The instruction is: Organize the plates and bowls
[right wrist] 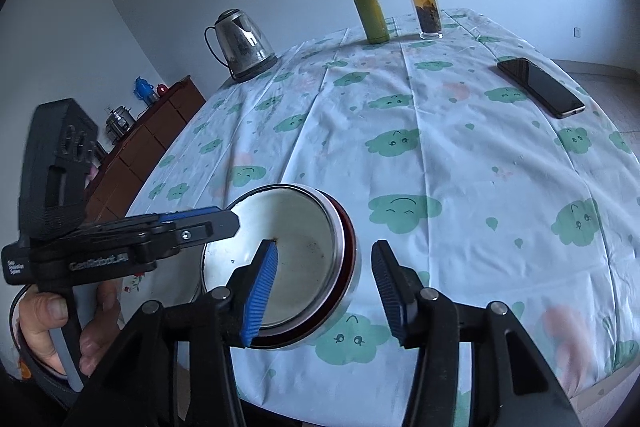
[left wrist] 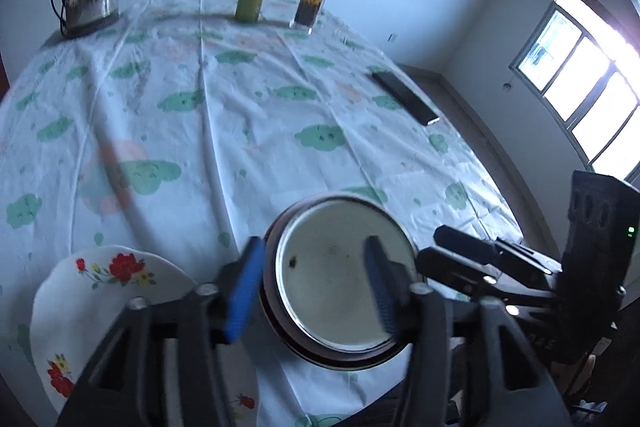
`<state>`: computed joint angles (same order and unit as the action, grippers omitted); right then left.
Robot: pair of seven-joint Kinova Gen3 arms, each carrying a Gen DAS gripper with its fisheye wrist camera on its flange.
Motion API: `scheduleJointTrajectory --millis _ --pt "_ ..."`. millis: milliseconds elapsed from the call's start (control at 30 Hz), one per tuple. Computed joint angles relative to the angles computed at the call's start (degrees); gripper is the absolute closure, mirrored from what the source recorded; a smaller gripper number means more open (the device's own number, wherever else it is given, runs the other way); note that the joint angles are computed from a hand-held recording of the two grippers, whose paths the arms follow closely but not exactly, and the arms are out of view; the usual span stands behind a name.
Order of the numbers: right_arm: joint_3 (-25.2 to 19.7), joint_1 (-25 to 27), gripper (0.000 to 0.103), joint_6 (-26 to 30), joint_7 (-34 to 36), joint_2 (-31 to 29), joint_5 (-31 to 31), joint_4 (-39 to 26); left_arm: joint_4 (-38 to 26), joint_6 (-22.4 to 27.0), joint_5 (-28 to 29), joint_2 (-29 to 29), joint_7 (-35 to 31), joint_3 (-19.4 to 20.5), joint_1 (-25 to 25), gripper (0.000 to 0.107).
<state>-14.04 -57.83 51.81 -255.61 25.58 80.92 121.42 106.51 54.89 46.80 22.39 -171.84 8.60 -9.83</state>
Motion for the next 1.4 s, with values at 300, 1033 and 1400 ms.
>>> scheduleJointTrajectory --millis 300,1033,1400 --pt "-0.2 0.8 0.051 -1.1 -2.6 0.6 1.8 1.0 1.0 -4.1 0.1 0.2 -0.2 -0.2 1.3 0.044" --pt "0.4 1.6 0.051 -3.7 -0.7 3.6 3.5 -0.8 2.5 -6.8 -2.1 2.5 2.6 2.0 1.0 0.045" --pt "0.1 1.2 0.064 -1.1 -6.1 5.4 5.2 -0.3 5.0 -10.6 0.9 2.3 1.0 2.8 0.8 0.052"
